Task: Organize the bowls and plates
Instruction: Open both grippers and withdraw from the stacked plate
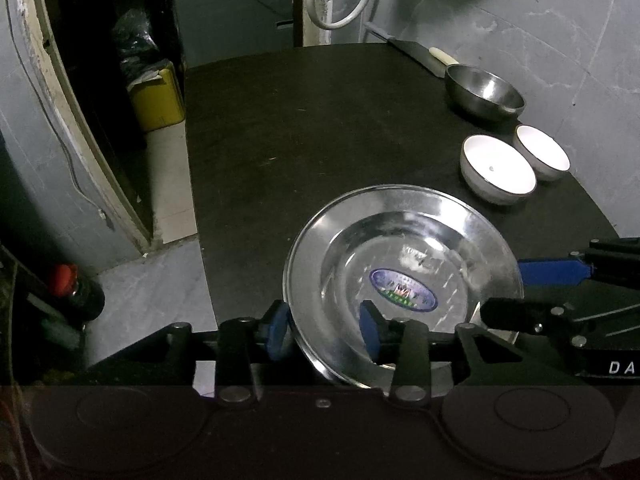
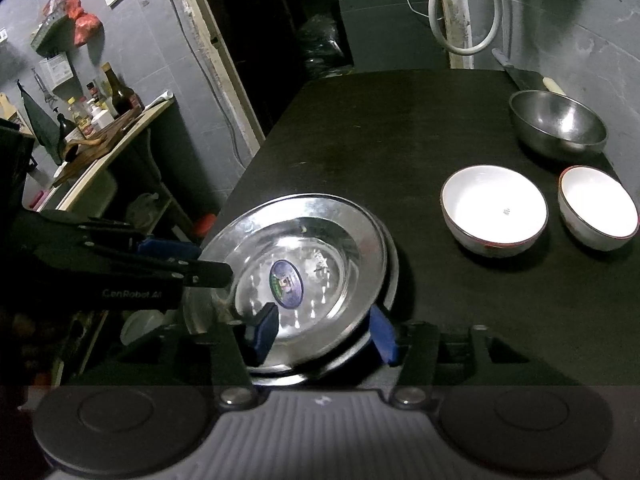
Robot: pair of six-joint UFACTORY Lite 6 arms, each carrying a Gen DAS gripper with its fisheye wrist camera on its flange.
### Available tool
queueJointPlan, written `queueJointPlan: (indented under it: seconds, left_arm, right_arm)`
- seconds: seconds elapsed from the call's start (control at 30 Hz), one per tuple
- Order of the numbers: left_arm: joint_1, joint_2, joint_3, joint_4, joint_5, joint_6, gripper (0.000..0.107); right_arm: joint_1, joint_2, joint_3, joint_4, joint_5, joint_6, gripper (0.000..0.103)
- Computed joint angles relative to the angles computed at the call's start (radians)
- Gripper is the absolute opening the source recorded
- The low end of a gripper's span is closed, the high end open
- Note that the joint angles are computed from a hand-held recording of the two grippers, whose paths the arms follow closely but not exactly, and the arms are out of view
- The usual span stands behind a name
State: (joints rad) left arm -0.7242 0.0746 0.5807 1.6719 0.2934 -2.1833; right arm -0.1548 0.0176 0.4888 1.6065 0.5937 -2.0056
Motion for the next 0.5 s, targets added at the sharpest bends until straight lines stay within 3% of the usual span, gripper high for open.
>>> queueJointPlan:
  seconds: [0.1,0.23,0.4,0.5]
  left_arm:
    - [-0.006,-0.007,-0.002,0.023,0.011,-0.037,0.07]
    - [-0.012,-0.008,0.007,0.069,0.026,-0.099,0.086]
    - [-0.027,0.049,0.072,0.039,0.089,-0.09,0.102]
    - [-0.015,0.112,0.155,0.026,0.111,-0.073,0.102]
  right_arm:
    - [-0.007,-0.004,-0.005,0.006,0.0,-0.007,0.074]
    - [-0.031,-0.011,-0.011,0.012,0.001,-0.015,0.086]
    - [-0.092,-0.008,-0.012,0.019,0.002,-0.034,0.096]
    - [-0.163,-0.001,-0.005,0.062,0.019,-0.077,0.099]
